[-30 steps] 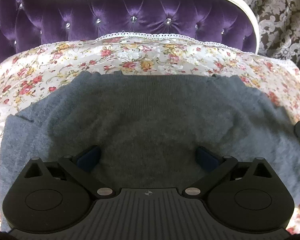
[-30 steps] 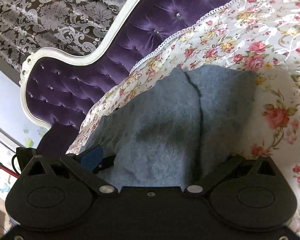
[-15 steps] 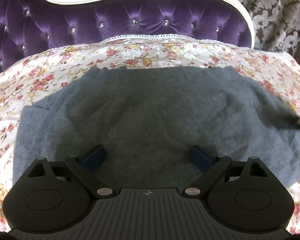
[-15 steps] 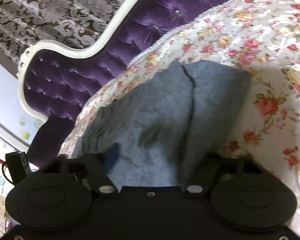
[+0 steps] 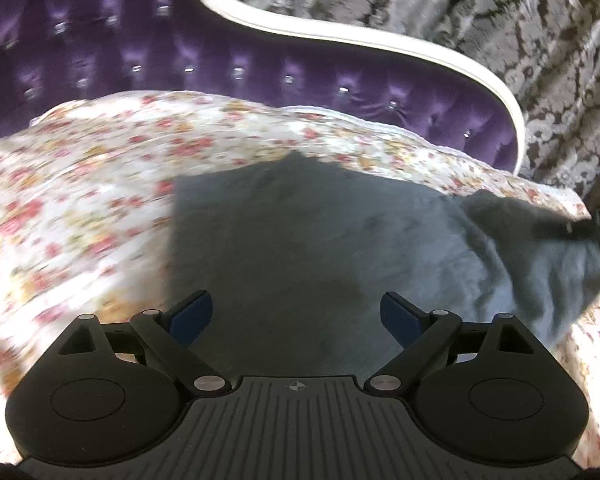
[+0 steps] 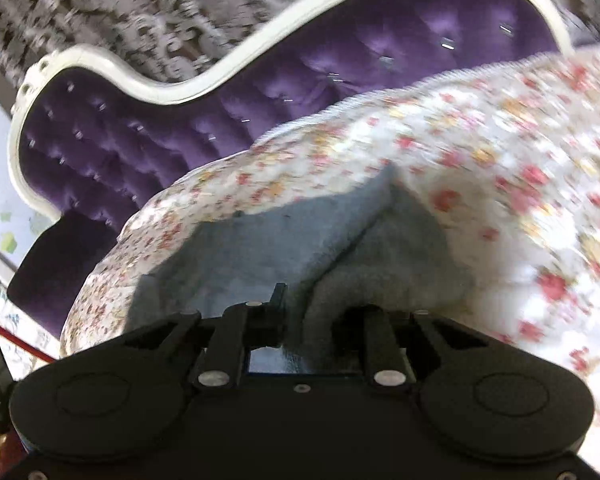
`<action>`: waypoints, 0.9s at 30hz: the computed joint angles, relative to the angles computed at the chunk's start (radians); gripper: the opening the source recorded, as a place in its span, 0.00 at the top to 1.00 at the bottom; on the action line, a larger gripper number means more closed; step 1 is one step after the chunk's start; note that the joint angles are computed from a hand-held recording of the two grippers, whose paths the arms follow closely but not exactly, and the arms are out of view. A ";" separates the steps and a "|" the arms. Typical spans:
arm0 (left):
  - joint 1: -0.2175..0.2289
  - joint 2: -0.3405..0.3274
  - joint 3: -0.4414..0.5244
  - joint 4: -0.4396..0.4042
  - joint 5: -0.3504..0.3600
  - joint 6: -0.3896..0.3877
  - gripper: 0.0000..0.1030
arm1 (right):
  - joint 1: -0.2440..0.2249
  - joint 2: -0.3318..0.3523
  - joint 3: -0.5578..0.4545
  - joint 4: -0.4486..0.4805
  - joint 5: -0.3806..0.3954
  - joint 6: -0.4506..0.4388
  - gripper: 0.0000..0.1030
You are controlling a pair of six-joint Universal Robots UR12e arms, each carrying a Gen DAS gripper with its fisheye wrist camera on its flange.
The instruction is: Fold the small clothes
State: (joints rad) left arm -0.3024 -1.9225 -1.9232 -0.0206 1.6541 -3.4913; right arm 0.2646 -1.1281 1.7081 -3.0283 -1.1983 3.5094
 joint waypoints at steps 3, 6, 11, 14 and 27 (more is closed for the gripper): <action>0.023 0.034 -0.051 0.019 -0.017 -0.016 0.11 | 0.030 0.020 -0.054 0.015 0.020 -0.023 0.73; 0.040 0.061 -0.091 0.039 -0.018 -0.037 0.11 | 0.068 0.053 -0.119 0.043 0.027 -0.056 0.73; 0.067 0.090 -0.135 0.060 -0.034 -0.061 0.11 | 0.125 0.118 -0.223 0.098 0.049 -0.084 0.73; 0.080 0.102 -0.158 0.068 -0.039 -0.064 0.11 | 0.158 0.156 -0.275 0.148 0.044 -0.116 0.73; 0.107 0.120 -0.195 0.074 -0.063 -0.071 0.11 | 0.197 0.216 -0.295 0.080 0.111 -0.152 0.31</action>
State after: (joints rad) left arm -0.1951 -1.8022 -2.1183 0.0535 1.5912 -3.5625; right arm 0.4618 -0.9126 1.4134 -2.9479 -1.0868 3.3572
